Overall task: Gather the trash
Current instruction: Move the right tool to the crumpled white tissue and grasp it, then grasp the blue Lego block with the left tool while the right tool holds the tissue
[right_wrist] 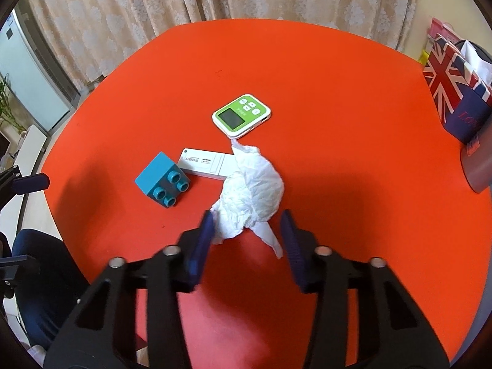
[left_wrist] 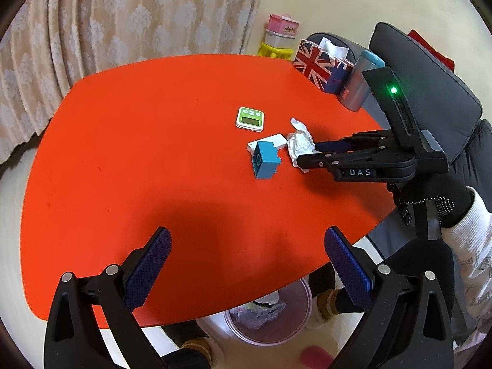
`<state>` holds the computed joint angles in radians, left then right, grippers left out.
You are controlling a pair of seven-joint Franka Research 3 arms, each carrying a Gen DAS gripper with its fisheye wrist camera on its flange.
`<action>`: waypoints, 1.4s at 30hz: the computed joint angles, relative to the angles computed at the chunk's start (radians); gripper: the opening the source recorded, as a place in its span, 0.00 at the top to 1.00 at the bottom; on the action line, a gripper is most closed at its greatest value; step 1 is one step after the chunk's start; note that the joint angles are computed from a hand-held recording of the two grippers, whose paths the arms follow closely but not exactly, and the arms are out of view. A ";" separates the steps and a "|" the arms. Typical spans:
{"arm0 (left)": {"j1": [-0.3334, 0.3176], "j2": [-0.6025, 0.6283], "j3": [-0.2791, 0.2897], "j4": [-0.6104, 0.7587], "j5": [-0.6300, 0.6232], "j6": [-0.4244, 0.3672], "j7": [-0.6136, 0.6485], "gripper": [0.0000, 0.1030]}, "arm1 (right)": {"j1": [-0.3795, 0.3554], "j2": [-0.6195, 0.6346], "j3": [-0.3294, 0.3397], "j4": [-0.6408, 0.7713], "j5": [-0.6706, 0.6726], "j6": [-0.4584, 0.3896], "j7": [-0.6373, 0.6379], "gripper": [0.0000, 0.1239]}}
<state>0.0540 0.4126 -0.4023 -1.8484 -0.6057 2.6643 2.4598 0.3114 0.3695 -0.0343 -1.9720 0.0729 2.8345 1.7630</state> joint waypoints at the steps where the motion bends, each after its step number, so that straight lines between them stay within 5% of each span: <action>1: 0.001 0.000 -0.001 0.000 -0.001 -0.001 0.001 0.07 | -0.001 0.000 0.001 -0.001 0.001 0.002 -0.002 0.80; 7: -0.002 0.009 -0.002 0.013 0.004 -0.002 0.003 0.07 | 0.014 -0.007 -0.016 -0.017 -0.016 0.025 0.022 0.92; 22: -0.049 0.098 -0.009 0.124 0.120 0.014 -0.091 0.07 | 0.007 -0.123 -0.015 -0.108 -0.040 0.071 0.081 0.94; 36: -0.129 0.244 0.031 0.329 0.355 -0.063 -0.299 0.08 | -0.015 -0.195 -0.009 -0.197 -0.093 0.099 0.152 0.94; 42: -0.148 0.296 0.036 0.386 0.415 -0.092 -0.362 0.33 | -0.029 -0.205 -0.001 -0.215 -0.087 0.109 0.149 0.94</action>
<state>-0.0936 0.7089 -0.3667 -1.4625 -0.1909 2.5725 2.0983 0.2826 0.1642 -0.0352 -2.1869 -0.0145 2.9431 1.9124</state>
